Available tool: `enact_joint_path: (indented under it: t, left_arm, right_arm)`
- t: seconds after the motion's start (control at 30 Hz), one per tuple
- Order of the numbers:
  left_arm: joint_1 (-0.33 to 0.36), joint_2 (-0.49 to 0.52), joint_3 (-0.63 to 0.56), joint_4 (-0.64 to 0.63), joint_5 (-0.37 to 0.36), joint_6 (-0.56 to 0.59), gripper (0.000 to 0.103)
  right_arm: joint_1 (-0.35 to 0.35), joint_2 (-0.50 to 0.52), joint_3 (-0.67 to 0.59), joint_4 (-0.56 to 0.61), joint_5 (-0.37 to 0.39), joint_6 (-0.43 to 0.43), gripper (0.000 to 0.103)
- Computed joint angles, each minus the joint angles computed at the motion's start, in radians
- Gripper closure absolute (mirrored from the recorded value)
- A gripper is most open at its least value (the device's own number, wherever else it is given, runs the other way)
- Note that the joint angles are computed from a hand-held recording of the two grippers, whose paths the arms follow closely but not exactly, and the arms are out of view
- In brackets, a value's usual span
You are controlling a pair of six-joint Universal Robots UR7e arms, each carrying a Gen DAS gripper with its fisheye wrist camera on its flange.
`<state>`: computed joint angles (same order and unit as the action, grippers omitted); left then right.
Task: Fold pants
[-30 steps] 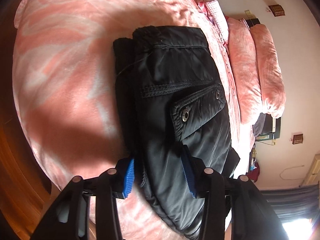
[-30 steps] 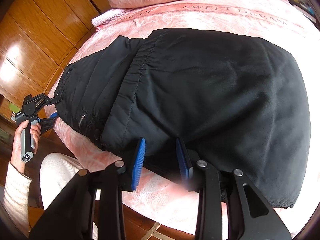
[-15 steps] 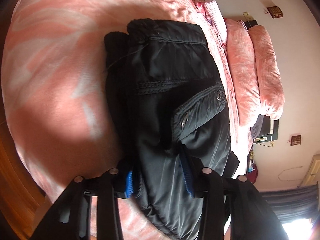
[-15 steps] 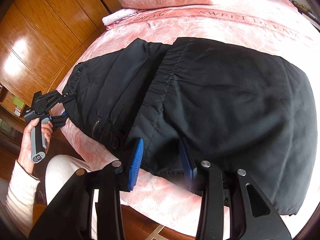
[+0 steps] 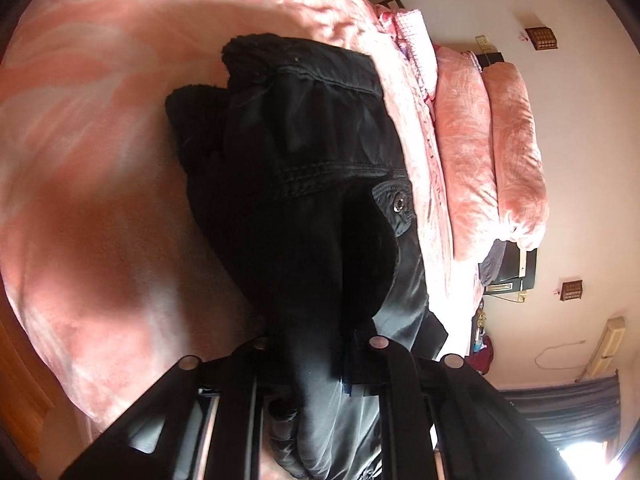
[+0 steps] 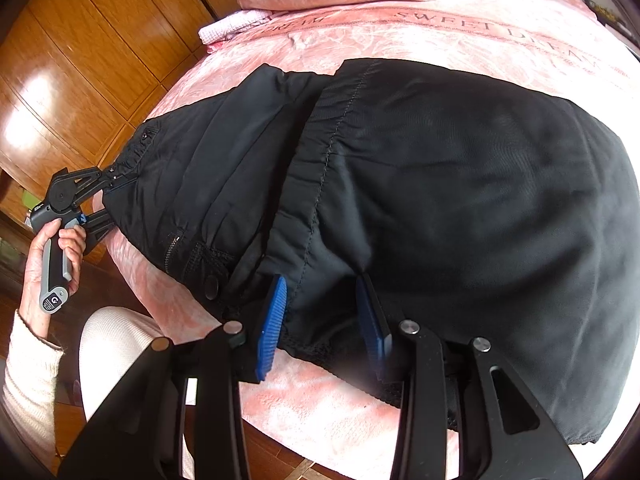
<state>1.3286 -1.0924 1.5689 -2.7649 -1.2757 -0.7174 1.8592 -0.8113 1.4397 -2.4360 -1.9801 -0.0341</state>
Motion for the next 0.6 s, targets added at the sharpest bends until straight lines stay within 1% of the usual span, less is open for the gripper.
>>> enact_joint_path:
  t: [0.1,0.13,0.23,0.47,0.6]
  left_arm:
    - [-0.031,0.0,0.01,-0.078,-0.014,0.063,0.09]
    - [-0.047,0.0,0.006,-0.084,-0.002,0.091,0.091]
    - [-0.099,0.007,-0.012,-0.078,0.047,0.179,0.09]
    - [-0.206,0.03,-0.037,-0.056,0.112,0.366,0.09]
    - [-0.274,0.055,-0.048,-0.014,0.183,0.489,0.089]
  right_arm:
    - [-0.003,-0.001,0.005,-0.008,0.01,0.006,0.066]
    - [-0.004,-0.003,0.007,-0.009,0.014,0.009,0.066]
    - [-0.005,-0.01,0.012,-0.009,0.02,0.018,0.066]
    - [-0.008,-0.038,0.04,-0.025,0.032,0.035,0.066]
    - [-0.01,-0.066,0.068,-0.048,0.03,0.041,0.064]
